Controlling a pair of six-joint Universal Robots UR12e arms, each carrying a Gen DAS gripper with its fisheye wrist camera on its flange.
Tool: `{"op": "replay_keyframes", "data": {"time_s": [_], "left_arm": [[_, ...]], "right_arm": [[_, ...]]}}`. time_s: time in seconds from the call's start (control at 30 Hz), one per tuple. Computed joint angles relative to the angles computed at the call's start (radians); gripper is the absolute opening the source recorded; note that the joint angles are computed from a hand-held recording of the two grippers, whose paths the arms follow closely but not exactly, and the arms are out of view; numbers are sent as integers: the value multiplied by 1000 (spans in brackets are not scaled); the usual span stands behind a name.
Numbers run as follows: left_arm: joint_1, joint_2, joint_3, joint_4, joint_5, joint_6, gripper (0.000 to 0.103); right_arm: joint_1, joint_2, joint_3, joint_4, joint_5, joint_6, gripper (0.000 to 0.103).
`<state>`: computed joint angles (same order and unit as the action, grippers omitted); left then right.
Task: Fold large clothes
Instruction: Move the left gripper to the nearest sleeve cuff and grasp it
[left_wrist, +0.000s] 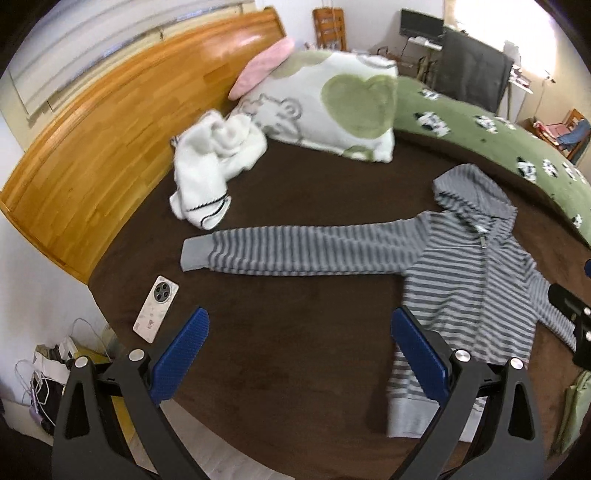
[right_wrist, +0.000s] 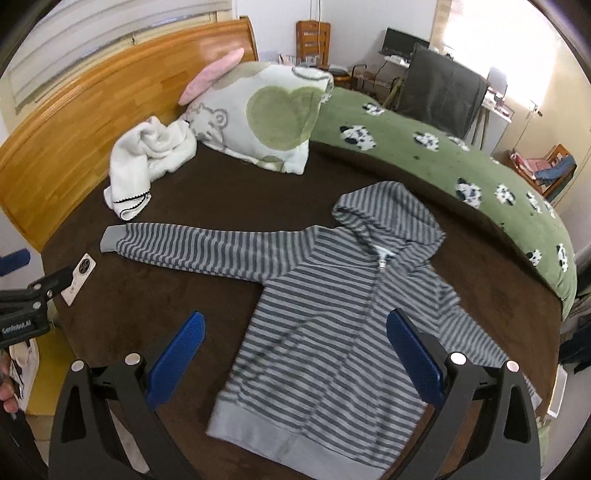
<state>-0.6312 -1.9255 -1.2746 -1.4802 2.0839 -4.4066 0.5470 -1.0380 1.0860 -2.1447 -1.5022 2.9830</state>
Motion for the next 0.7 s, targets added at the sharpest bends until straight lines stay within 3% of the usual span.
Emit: {"op": "replay_keyframes", "data": {"time_s": [0.2, 0.37, 0.47, 0.63, 0.7], "left_arm": [[78, 64, -176, 148, 11, 88, 97], [157, 89, -320, 326, 16, 125, 97], [194, 96, -394, 425, -1, 115, 97], [259, 97, -558, 694, -63, 85, 97], [276, 97, -603, 749, -67, 47, 97]], "right_arm": [[45, 152, -175, 29, -30, 55, 97], [68, 277, -306, -10, -46, 66, 97], [82, 337, -354, -32, -72, 60, 97], [99, 419, -396, -67, -94, 13, 97], [104, 446, -406, -75, -103, -9, 97]]}}
